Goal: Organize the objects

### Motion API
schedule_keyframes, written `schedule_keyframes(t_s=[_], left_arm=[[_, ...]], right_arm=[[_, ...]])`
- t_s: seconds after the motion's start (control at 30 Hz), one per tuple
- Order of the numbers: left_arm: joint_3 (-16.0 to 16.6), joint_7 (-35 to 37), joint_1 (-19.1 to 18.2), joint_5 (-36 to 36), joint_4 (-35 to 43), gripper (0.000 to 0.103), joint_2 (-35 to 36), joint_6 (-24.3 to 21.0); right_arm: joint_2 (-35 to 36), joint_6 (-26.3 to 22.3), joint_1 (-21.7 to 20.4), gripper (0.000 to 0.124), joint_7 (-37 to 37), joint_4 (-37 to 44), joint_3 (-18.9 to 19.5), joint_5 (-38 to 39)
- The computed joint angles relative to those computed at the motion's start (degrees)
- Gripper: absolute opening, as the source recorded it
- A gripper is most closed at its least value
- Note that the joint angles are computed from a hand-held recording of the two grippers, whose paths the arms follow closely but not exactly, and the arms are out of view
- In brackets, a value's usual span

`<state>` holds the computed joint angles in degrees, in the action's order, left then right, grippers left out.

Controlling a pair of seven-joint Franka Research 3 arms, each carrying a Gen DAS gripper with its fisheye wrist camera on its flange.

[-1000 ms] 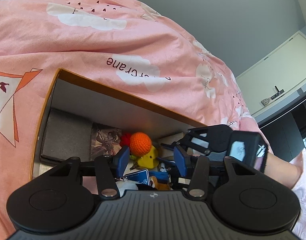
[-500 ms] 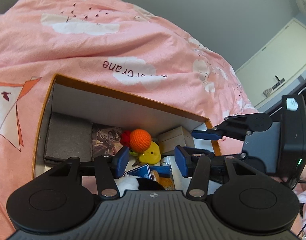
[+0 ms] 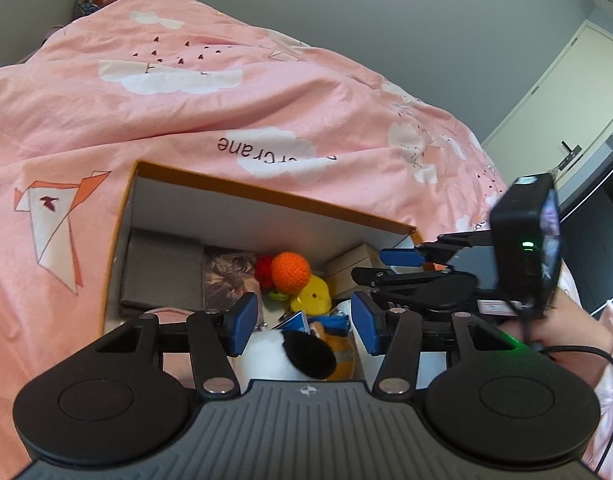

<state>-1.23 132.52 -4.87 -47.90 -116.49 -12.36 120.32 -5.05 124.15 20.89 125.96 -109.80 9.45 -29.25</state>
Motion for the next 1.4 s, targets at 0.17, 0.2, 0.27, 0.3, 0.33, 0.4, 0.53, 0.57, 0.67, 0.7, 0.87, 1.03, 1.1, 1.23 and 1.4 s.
schedule_keyframes(t_s=[0.17, 0.2, 0.27, 0.3, 0.33, 0.4, 0.53, 0.57, 0.67, 0.7, 0.87, 1.03, 1.1, 1.23, 1.4], left_arm=[[-1.20, 0.94, -0.34, 3.18, 1.77, 0.059, 2.23, 0.41], [-1.52, 1.21, -0.44, 3.86, 2.28, 0.059, 2.87, 0.39], [-2.20, 1.60, -0.60, 4.91, 2.88, 0.059, 3.83, 0.79], [-2.53, 1.84, -0.67, 5.47, 3.05, 0.059, 4.16, 1.06], [-2.77, 2.17, -0.75, 5.80, 3.24, 0.059, 4.47, 1.18], [-3.12, 2.09, -0.79, 6.28, 3.48, 0.059, 4.90, 1.15], [-3.61, 1.53, -0.78, 7.25, 3.65, 0.059, 5.29, 1.30], [-3.69, 1.26, -0.78, 7.42, 3.71, 0.059, 5.40, 1.38], [-3.79, 0.19, -0.65, 7.60, 3.85, 0.059, 5.66, 1.66], [-3.82, -0.04, -0.63, 7.64, 3.78, 0.059, 5.61, 1.83], [-3.46, 1.87, -1.09, 5.77, 0.95, 0.059, 3.06, 3.52], [-2.47, 5.17, -2.54, 4.32, -3.35, 0.061, -1.38, 7.19], [-1.81, 6.54, -3.37, 3.28, -5.38, 0.067, -3.59, 9.39], [-0.34, 9.76, -5.80, 0.53, -9.71, 0.078, -8.29, 15.14], [1.44, 12.76, -9.25, -1.45, -14.59, 0.089, -13.30, 24.21]], right_arm=[[2.49, -2.23, 1.34, 0.041, -3.51, 0.57, 0.31, -5.13], [2.59, -2.25, 1.64, 0.040, -4.74, 0.46, 0.29, -5.82], [2.98, -1.30, 2.07, 0.041, -6.74, -0.35, 0.10, -7.18], [2.54, -1.01, 2.30, 0.041, -8.34, -0.89, 0.07, -7.60], [2.27, -0.59, 2.44, 0.041, -10.31, -1.49, 0.04, -8.00], [1.90, -0.17, 2.55, 0.041, -13.21, -2.17, 0.03, -8.25], [2.69, -3.10, 3.85, 0.042, -25.95, -2.88, 1.14, -13.77], [2.69, -3.45, 4.20, 0.043, -27.66, -3.40, 1.28, -15.18], [2.25, -2.33, 4.16, 0.043, -27.31, -4.09, 0.71, -14.50], [1.87, -1.57, 4.03, 0.043, -27.19, -4.62, 0.55, -14.31], [-0.35, 0.03, 3.24, 0.042, -24.39, -6.47, 0.71, -12.96], [-4.52, 1.78, 1.71, 0.046, -17.58, -8.65, 1.38, -8.48], [-6.69, 2.09, 1.16, 0.057, -14.41, -9.68, 2.22, -7.62], [-11.29, 3.04, 0.10, 0.063, -7.72, -11.52, 4.05, -4.30], [-16.57, 4.48, -1.40, 0.070, 0.62, -13.40, 6.29, 0.39]])
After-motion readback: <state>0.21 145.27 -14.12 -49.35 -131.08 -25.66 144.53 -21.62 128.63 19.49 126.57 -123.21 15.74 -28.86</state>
